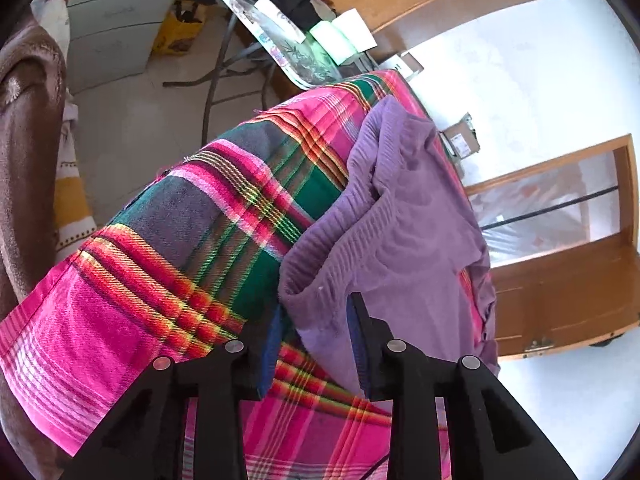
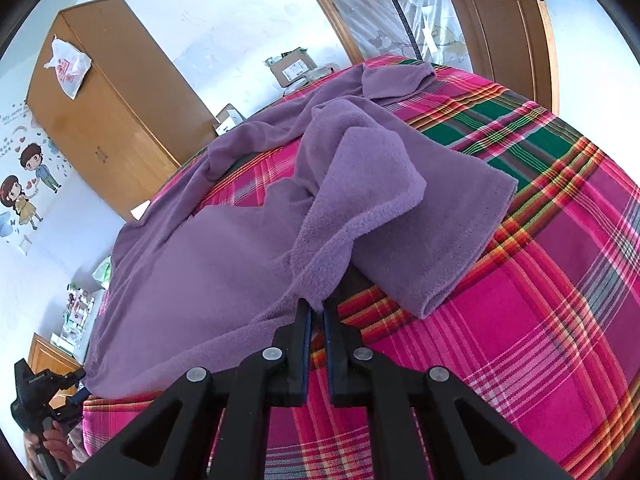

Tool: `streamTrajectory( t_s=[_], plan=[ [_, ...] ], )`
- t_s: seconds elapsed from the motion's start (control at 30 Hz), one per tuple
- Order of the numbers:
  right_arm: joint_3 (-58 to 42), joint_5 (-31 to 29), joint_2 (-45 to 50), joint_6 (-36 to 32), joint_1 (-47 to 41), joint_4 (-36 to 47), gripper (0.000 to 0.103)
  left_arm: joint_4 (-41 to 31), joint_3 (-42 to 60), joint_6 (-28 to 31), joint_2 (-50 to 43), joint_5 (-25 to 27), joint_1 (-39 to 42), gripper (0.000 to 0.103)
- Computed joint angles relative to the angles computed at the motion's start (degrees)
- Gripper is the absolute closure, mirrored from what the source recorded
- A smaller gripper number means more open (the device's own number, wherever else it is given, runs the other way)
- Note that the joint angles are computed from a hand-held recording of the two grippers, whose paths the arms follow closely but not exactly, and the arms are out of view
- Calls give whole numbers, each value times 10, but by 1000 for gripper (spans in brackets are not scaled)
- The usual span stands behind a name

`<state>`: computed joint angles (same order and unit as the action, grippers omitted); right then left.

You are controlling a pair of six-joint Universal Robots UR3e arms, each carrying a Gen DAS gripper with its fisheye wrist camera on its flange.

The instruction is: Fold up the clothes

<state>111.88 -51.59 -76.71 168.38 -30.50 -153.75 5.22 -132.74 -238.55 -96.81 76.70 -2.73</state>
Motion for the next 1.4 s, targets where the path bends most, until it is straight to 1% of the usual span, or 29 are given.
streamTrajectory(
  t_s=[0.07,0.1,0.13,0.2,0.3,0.43,0.5,0.67,0.77,0.9,1.0,1.07,1.17,1.27,1.4],
  plan=[
    [2,-1,-1,-1,0,-4,97,-3,5,-2,-2,10,-6,73],
    [3,-1,-1,-2,0,-6,97,0,3,0,-2,12,-7,87],
    [8,-4,-4,-3,0,-13,97,3,2,2,-3,14,-8,92],
    [15,-11,-9,-3,5,-29,97,16,-7,1,-1,16,-8,93],
    [24,-1,-20,-6,-1,-33,98,26,-19,3,12,20,-10,94],
    [26,27,-39,-23,-22,1,98,33,-39,5,44,9,-6,94],
    [32,36,-55,-31,-33,15,101,34,-51,3,62,-4,0,94],
    [45,57,-93,-60,-65,53,101,17,-65,13,88,-12,-2,94],
    [46,55,-95,-70,-70,69,101,34,-77,8,72,-13,-1,94],
    [51,39,-83,-65,-60,54,101,58,-95,-1,52,-29,12,94],
    [49,32,-73,-66,-58,54,101,56,-92,5,49,-29,14,94],
    [40,42,-64,-69,-62,71,101,55,-90,5,47,-28,14,94],
    [31,49,-61,-94,-67,101,100,39,-80,9,40,-23,8,94],
    [19,42,-66,-124,-66,127,97,41,-85,21,40,-34,15,93],
    [-4,20,-83,-161,-57,166,97,-11,-83,43,74,-53,28,91]
  ],
)
